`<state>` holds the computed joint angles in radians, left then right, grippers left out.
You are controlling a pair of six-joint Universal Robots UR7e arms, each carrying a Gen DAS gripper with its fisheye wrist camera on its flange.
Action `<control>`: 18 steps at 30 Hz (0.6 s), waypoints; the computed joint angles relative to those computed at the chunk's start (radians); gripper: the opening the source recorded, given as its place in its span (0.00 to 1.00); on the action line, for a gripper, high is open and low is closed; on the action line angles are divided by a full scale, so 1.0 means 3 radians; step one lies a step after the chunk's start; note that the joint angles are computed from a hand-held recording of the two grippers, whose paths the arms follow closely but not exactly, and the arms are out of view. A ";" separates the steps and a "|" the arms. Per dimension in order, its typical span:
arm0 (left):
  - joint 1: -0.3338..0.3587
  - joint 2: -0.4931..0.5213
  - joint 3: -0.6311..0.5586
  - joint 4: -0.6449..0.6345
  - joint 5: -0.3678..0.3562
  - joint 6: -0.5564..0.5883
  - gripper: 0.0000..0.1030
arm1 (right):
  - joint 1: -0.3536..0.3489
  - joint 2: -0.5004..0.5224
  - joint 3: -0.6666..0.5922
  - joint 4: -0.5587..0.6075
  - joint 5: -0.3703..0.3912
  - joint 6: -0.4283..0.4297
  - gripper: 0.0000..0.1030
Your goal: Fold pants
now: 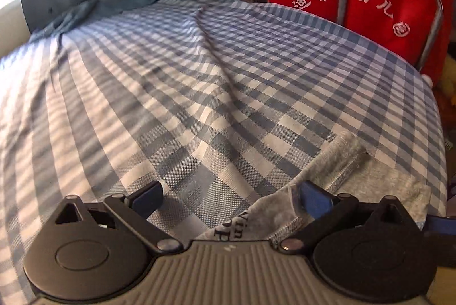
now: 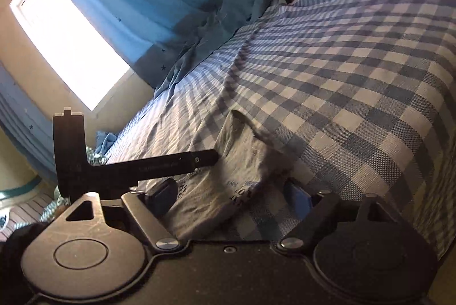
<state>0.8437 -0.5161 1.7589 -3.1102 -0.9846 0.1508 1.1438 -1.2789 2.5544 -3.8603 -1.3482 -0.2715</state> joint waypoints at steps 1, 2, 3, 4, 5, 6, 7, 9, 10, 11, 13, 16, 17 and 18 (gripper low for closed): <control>0.0014 -0.0002 -0.0006 0.0004 -0.0025 -0.0006 1.00 | -0.0014 0.0012 -0.0019 -0.0024 -0.0003 0.0073 0.72; 0.0022 -0.0001 -0.0009 -0.0001 -0.0038 0.0001 1.00 | -0.0031 0.0030 -0.0031 -0.0061 0.0008 0.0173 0.67; 0.0032 0.0000 -0.0022 0.0000 -0.0047 0.0020 1.00 | -0.0042 0.0049 -0.0037 -0.0100 0.0014 0.0272 0.64; 0.0034 0.0003 -0.0020 -0.0010 -0.0047 0.0028 1.00 | -0.0056 0.0079 -0.0048 -0.0156 0.0013 0.0408 0.56; 0.0036 0.0005 -0.0016 -0.0018 -0.0047 0.0031 1.00 | -0.0058 0.0108 -0.0057 -0.0208 -0.0010 0.0523 0.49; 0.0041 0.0015 -0.0045 -0.0002 -0.0049 0.0030 1.00 | -0.0058 0.0154 -0.0073 -0.0289 -0.0043 0.0644 0.45; 0.0044 0.0015 -0.0059 0.0018 -0.0052 0.0019 1.00 | -0.0053 0.0202 -0.0074 -0.0384 -0.0084 0.0727 0.36; 0.0046 -0.0005 -0.0102 0.0132 -0.0069 -0.0056 1.00 | -0.0009 0.0327 -0.0090 -0.0618 -0.0241 0.0832 0.19; 0.0044 -0.0040 -0.0110 0.0219 -0.0071 -0.0138 1.00 | 0.0019 0.0387 -0.0092 -0.0728 -0.0305 0.0809 0.17; 0.0044 -0.0086 -0.0114 0.0307 -0.0093 -0.0227 0.99 | 0.0049 0.0452 -0.0084 -0.0858 -0.0350 0.0754 0.14; 0.0049 -0.0208 -0.0115 0.0477 -0.0205 -0.0363 0.99 | 0.0157 0.0628 -0.0067 -0.1204 -0.0482 0.0508 0.09; 0.0064 -0.0431 -0.0131 0.0813 -0.0481 -0.0536 0.99 | 0.0472 0.1022 -0.0138 -0.1865 -0.0884 -0.0269 0.09; 0.0070 -0.0493 -0.0157 0.0945 -0.0579 -0.0574 0.99 | 0.0569 0.1139 -0.0169 -0.2036 -0.1000 -0.0523 0.09; 0.0067 -0.0558 -0.0184 0.1086 -0.0667 -0.0613 0.99 | 0.0664 0.1242 -0.0208 -0.2163 -0.1106 -0.0751 0.09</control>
<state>0.8638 -0.6836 1.7036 -2.7842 -1.1848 -0.0332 1.3430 -0.9064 2.4920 -4.5093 -1.6800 -0.4968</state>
